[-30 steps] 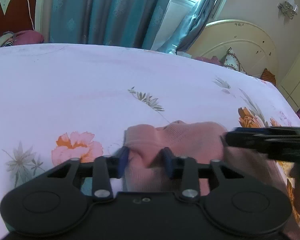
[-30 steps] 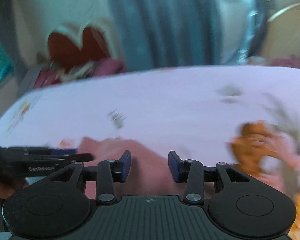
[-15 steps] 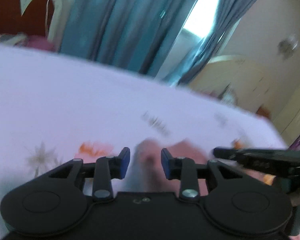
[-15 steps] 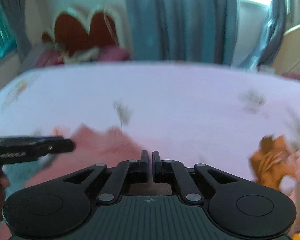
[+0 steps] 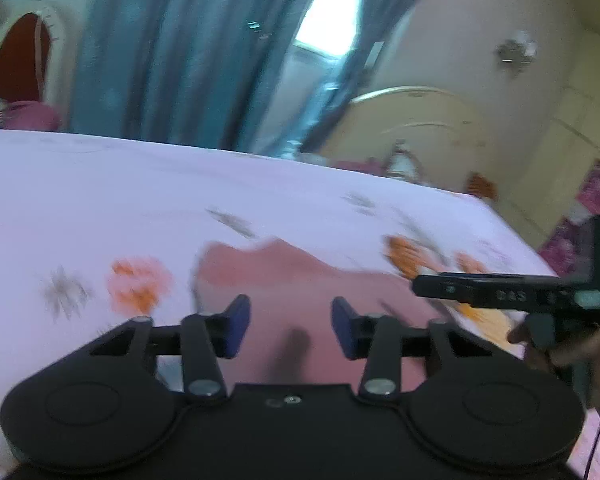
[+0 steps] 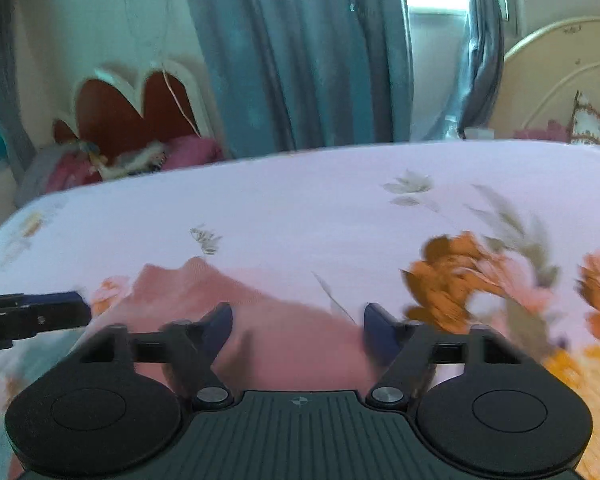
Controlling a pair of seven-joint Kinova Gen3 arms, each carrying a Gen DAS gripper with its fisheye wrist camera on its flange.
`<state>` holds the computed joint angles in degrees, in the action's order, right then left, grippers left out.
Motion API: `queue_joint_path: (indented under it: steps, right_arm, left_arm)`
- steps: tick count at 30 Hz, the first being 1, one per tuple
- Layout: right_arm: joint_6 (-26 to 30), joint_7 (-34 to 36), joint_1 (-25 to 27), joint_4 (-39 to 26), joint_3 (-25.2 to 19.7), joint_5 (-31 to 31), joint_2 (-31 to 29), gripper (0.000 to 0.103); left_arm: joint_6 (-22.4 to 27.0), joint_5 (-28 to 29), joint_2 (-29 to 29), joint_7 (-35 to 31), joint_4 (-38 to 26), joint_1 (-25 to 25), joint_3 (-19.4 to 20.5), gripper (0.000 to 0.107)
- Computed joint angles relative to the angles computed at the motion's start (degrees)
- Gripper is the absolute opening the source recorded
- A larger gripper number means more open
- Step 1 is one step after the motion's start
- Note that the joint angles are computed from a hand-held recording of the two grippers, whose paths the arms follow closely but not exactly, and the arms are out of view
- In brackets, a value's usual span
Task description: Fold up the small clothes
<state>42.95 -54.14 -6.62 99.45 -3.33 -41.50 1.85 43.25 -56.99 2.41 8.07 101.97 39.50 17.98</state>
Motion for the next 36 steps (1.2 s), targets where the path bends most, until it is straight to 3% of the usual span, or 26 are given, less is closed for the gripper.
queue_joint_path:
  steps: [1,2,3,5,7,9,12,13,14,15,16,17,18,19,21,23,24,25,29,32,36]
  right_arm:
    - [2.33,1.97,1.03,0.95,0.15,-1.67,-1.22,0.043]
    - [4.46,3.67,1.00,1.76,1.17,-2.40,-2.07,0.035]
    - [5.66,5.07,0.13,2.26,1.88,-2.20,-2.42,0.029]
    - [5.27,5.81,0.32,4.69,0.53,0.99,-3.35,0.028]
    - [1.60,2.83,0.06,7.29,1.35,3.09,-3.73,0.013]
    - [0.22,-1.67,2.09,7.12,0.93,5.20,-4.28,0.000]
    - [4.89,-2.99,1.62,6.00,5.54,4.17,-6.89,0.000]
    - [7.22,-2.19,2.01,5.40,7.08,2.74,-6.67,0.004]
    - [8.63,-1.72,2.74,5.55,7.56,2.25,-7.20,0.016]
    - [9.11,-0.32,3.95,6.70,7.49,1.58,-8.80,0.058]
    - [10.26,2.01,4.79,8.08,8.48,0.00,-11.27,0.072]
    - [12.33,3.43,4.56,8.50,10.42,-0.65,-12.69,0.071]
    - [14.66,3.93,4.27,8.81,11.94,-0.74,-13.33,0.063]
    - [16.99,3.49,2.92,9.28,14.07,-0.60,-14.06,0.047]
    - [20.80,3.34,2.17,9.83,16.07,-0.93,-14.00,0.041]
    - [20.96,2.73,2.21,11.76,14.37,0.47,-15.28,0.028]
    - [19.64,1.85,2.99,12.63,11.93,2.57,-15.69,0.007]
    - [17.39,1.01,4.30,13.74,9.27,4.90,-15.64,0.004]
    - [14.26,-5.08,3.46,14.08,6.80,10.30,-17.53,0.009]
    - [13.44,-7.44,2.35,13.86,5.97,13.82,-21.48,0.009]
    - [13.43,-3.53,-3.81,15.03,10.82,11.08,-25.27,0.008]
  left_arm:
    - [-0.17,-0.78,0.28,1.07,0.39,-0.19,1.66,0.028]
    - [0.55,-1.31,1.29,1.21,-0.11,-1.10,4.32,0.022]
    - [1.78,-0.90,3.30,0.42,-1.67,-2.60,6.97,0.023]
    - [1.86,1.89,6.40,-2.09,-2.94,-6.35,10.62,0.022]
    - [0.55,3.46,6.10,-0.89,-3.00,-7.08,10.05,0.022]
    - [2.09,4.16,5.74,-1.12,-4.54,-3.56,6.94,0.019]
    - [3.92,2.53,3.58,1.15,-3.49,3.41,2.39,0.020]
    - [5.71,2.75,2.69,2.14,-3.20,5.73,1.67,0.020]
    - [7.45,2.44,2.44,3.44,-3.12,7.25,1.54,0.020]
    - [8.73,1.88,1.98,5.65,-2.58,8.39,1.79,0.020]
    - [9.35,1.47,1.21,7.98,-1.81,10.07,1.09,0.020]
    - [10.87,0.79,0.84,10.31,-1.38,12.09,0.53,0.020]
    - [11.98,-0.10,0.85,12.41,-1.09,13.34,0.39,0.020]
    - [13.01,-0.38,0.96,13.61,-1.01,15.41,-0.60,0.020]
    - [13.22,0.79,0.98,13.65,-1.10,20.31,-5.03,0.020]
    - [12.25,4.48,1.23,10.02,-2.02,21.71,-7.61,0.020]
    - [11.96,6.81,1.64,7.69,-2.58,20.89,-7.47,0.019]
    - [12.26,9.13,3.08,5.36,-3.37,19.35,-6.27,0.020]
    - [18.15,13.27,5.22,-3.16,-8.56,18.81,-3.73,0.020]
    - [19.73,15.33,5.05,-3.14,-9.47,24.55,-8.53,0.020]
    - [22.89,15.48,6.41,-2.04,-11.16,28.18,-9.42,0.020]
